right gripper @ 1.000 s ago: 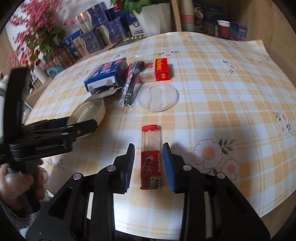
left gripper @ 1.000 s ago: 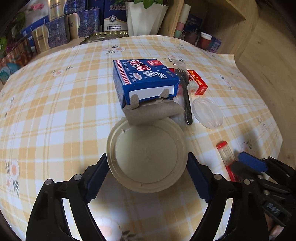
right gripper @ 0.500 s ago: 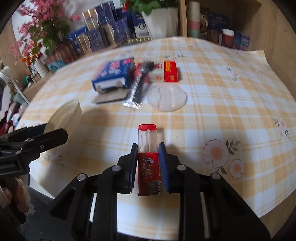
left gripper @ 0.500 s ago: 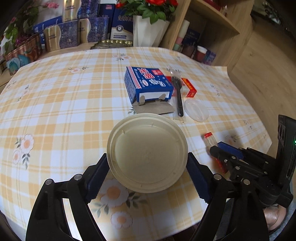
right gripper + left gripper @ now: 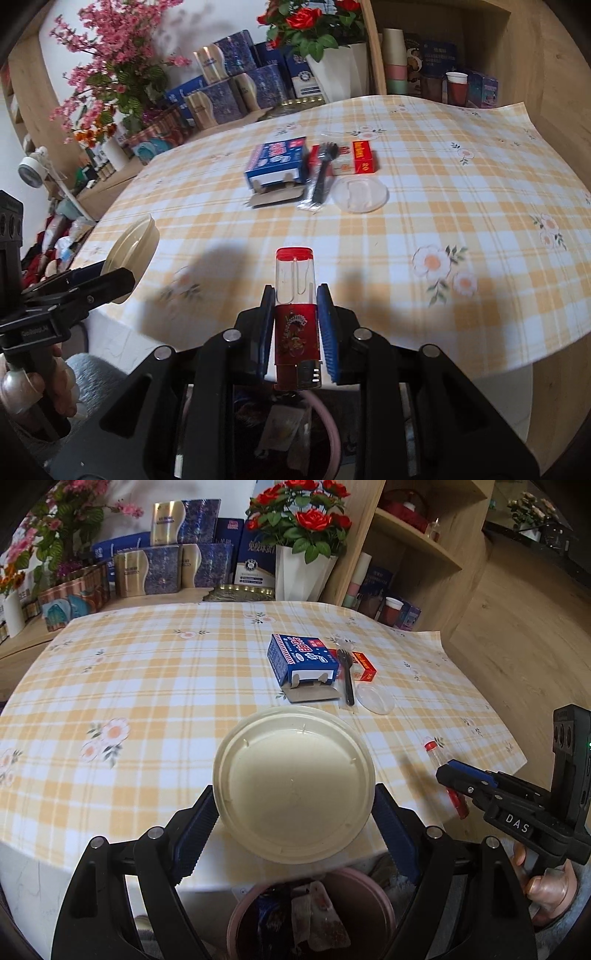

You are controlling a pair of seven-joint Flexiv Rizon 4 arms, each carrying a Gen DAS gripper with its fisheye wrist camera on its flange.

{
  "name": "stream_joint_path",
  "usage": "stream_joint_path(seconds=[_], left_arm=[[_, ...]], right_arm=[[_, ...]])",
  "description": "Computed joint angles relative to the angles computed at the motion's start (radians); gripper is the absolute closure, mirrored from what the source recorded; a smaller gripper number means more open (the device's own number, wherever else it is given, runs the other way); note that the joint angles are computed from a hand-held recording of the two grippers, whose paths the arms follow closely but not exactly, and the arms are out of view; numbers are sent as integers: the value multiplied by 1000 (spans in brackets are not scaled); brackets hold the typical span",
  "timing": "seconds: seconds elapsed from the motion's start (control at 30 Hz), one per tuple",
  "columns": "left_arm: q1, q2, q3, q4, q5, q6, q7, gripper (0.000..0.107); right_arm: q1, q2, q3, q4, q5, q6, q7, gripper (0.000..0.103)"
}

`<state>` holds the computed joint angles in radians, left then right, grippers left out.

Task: Collect trash
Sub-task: 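Carry the tube and lid over the bin and open the right gripper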

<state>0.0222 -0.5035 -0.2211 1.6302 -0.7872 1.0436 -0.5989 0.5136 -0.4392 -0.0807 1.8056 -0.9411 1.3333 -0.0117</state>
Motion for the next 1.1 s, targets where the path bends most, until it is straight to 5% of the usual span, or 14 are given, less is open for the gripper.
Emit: stream_joint_path(seconds=[0.3, 0.7, 1.0, 1.1], left_arm=[[11, 141, 18, 193, -164, 33, 161, 26], [-21, 176, 68, 261, -243, 62, 202, 26], [-27, 172, 69, 274, -270, 97, 220, 26], [-29, 173, 66, 282, -281, 110, 232, 26]], right_arm=[[32, 30, 47, 75, -51, 22, 36, 77], [53, -88, 163, 13, 293, -50, -266, 77], [101, -104, 143, -17, 386, -128, -337, 75], [117, -98, 119, -13, 366, -124, -321, 66]])
